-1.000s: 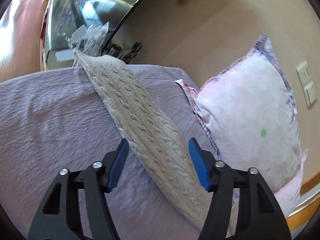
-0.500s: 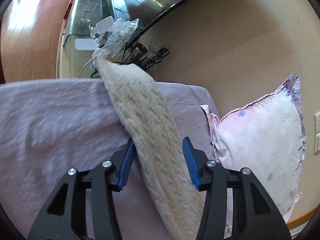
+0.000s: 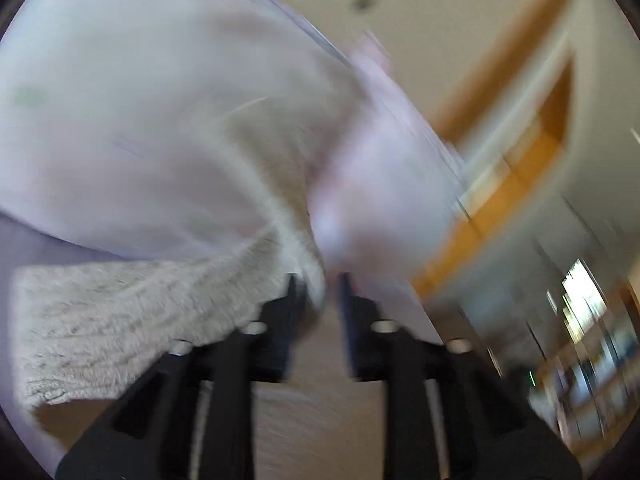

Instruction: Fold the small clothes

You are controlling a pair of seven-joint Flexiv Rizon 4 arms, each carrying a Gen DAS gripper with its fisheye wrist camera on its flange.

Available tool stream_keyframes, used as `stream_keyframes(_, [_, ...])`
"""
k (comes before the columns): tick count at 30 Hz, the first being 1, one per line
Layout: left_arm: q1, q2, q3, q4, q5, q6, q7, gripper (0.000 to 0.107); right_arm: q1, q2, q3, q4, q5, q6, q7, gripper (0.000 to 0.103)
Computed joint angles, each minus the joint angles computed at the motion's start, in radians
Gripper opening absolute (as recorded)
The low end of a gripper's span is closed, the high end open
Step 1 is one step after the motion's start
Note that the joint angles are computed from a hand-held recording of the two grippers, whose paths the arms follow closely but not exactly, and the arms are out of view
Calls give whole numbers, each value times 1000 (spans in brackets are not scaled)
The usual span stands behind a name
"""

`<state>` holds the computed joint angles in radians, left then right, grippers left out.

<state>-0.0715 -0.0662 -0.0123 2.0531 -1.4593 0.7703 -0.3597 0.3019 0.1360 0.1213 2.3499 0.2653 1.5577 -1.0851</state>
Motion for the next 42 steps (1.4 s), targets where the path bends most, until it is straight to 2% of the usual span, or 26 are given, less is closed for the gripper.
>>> stream_keyframes(1, [-14,6,-10,15,52,-15,-8,48,33,27,-22,0,52,-30,-48,93])
stream_keyframes(2, [-26,16,-13,35,90,-22,-8,48,52,44,-33,3,83,-43,-81,93])
stream_keyframes(3, [-33,31,-10,58,117,-36,-2,48,77,81,-49,15,123,-65,-129,93])
stream_keyframes(5, [-34,86,16,129,136,-65,23,57,106,146,-69,42,166,-101,-190,93])
stream_keyframes(7, [-14,163,68,208,154,-93,55,64,167,223,-119,68,242,-152,-270,93])
stream_keyframes(9, [21,230,121,259,196,-139,62,66,264,337,-211,94,368,-237,-392,93])
stream_keyframes(10, [44,283,161,303,229,-174,73,70,279,375,-227,104,401,-270,-421,93])
stream_keyframes(14, [156,444,301,430,382,-289,98,80,263,563,-221,178,459,-452,-454,93])
stream_keyframes(17, [257,486,384,484,523,-392,69,80,217,669,-192,225,461,-604,-419,92])
stream_keyframes(18, [286,489,397,498,558,-413,61,80,201,696,-189,242,469,-659,-397,87])
stream_keyframes(20, [336,485,423,524,606,-459,62,79,182,705,-182,263,504,-691,-378,83])
stream_keyframes(22, [371,463,427,545,606,-488,57,79,189,687,-197,281,572,-664,-394,80])
stream_keyframes(24, [390,434,399,565,588,-485,60,79,214,661,-221,289,655,-622,-445,74])
stream_keyframes(25, [395,427,381,572,584,-479,60,78,228,648,-236,289,695,-605,-479,72])
stream_keyframes(29, [388,401,332,597,524,-453,62,71,270,589,-282,268,846,-572,-625,49])
stream_keyframes(30, [384,389,323,601,495,-450,56,66,266,580,-278,263,862,-575,-642,35])
stream_keyframes(32, [381,364,310,605,462,-450,41,53,263,560,-288,249,894,-583,-700,17])
stream_keyframes(33, [380,360,302,608,466,-442,23,41,256,557,-283,246,909,-584,-722,10])
stream_keyframes(34, [377,357,289,612,474,-421,8,19,243,557,-265,241,912,-584,-726,9])
stream_keyframes(35, [373,355,282,615,487,-409,-6,10,227,562,-249,237,909,-592,-727,9])
stream_keyframes(36, [372,352,288,614,493,-421,-15,7,210,568,-236,227,899,-605,-723,9])
stream_keyframes(38, [372,375,303,607,471,-456,-30,6,179,567,-203,200,884,-615,-724,8])
stream_keyframes(40, [369,412,313,582,439,-493,-28,6,175,580,-225,150,890,-641,-775,8])
stream_keyframes(42, [351,454,294,552,395,-476,-13,6,165,561,-208,73,852,-642,-811,8])
